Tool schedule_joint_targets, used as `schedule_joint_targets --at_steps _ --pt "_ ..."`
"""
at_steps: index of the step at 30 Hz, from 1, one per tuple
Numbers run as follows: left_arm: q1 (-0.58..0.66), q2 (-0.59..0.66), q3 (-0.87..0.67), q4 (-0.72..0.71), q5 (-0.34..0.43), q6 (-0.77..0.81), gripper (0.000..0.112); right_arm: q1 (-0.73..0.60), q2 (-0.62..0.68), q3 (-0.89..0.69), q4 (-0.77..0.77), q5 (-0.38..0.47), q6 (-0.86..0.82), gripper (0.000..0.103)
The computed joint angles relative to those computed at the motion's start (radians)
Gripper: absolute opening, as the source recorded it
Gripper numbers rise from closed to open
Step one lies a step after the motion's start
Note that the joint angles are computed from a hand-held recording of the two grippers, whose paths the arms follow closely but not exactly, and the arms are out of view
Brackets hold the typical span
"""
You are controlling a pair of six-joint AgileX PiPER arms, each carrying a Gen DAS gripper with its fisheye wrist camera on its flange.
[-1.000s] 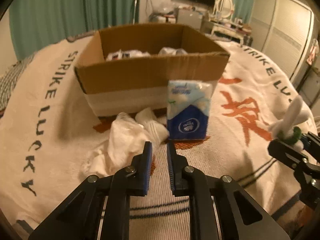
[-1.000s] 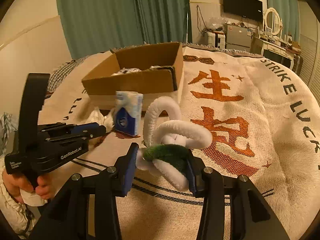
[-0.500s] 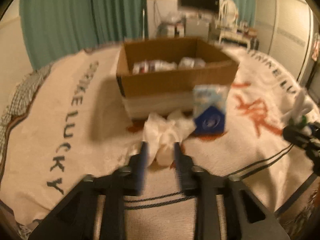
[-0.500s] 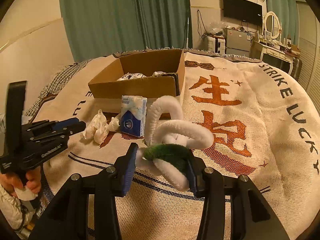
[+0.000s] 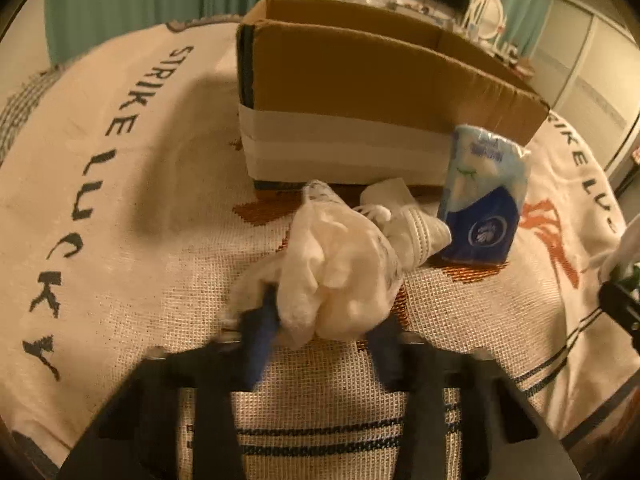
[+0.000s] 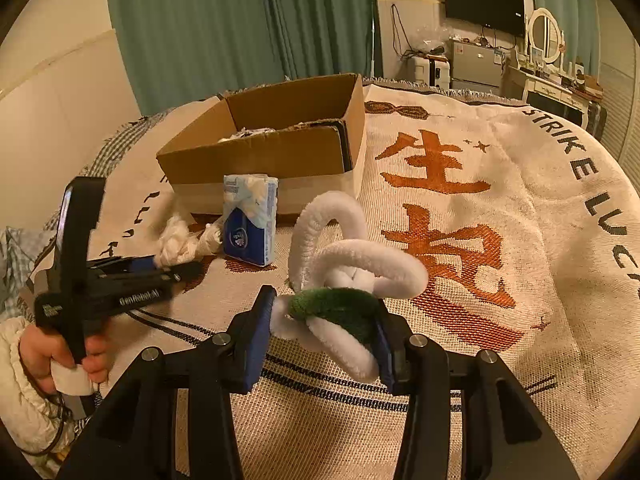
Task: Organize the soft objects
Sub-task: 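Grasp the crumpled lace tissue with the left tool while the right tool holds the toy, then drop the toy and lace tissue into the box by opening both tools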
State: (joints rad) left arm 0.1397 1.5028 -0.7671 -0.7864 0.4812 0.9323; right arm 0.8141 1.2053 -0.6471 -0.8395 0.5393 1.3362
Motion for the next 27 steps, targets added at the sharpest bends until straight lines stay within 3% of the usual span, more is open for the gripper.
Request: schedule_joint_targets --at_steps 2,7,12,14,18,21,27 --pt "0.028 -0.024 0.012 -0.039 0.023 0.056 0.020 0.000 0.003 -0.003 0.002 0.001 -0.004 0.044" --pt "0.072 -0.170 0.026 -0.026 0.086 0.088 0.020 -0.011 0.008 -0.052 0.029 -0.004 -0.070 0.044" --pt "0.118 -0.223 -0.102 -0.042 0.196 0.105 0.020 -0.075 0.032 -0.209 0.115 -0.035 -0.295 0.044" --pt "0.119 -0.207 -0.172 -0.062 0.218 0.108 0.020 -0.115 0.072 -0.305 0.157 -0.053 -0.390 0.044" --pt "0.056 -0.135 -0.305 -0.033 0.173 0.042 0.020 -0.181 0.189 -0.502 0.271 -0.063 -0.585 0.045" --pt "0.009 -0.049 -0.413 0.006 0.151 -0.020 0.020 -0.248 0.304 -0.656 0.457 -0.075 -0.788 0.045" --pt "-0.067 0.144 -0.606 0.120 0.117 -0.143 0.021 -0.338 0.515 -0.897 0.644 -0.032 -1.013 0.048"
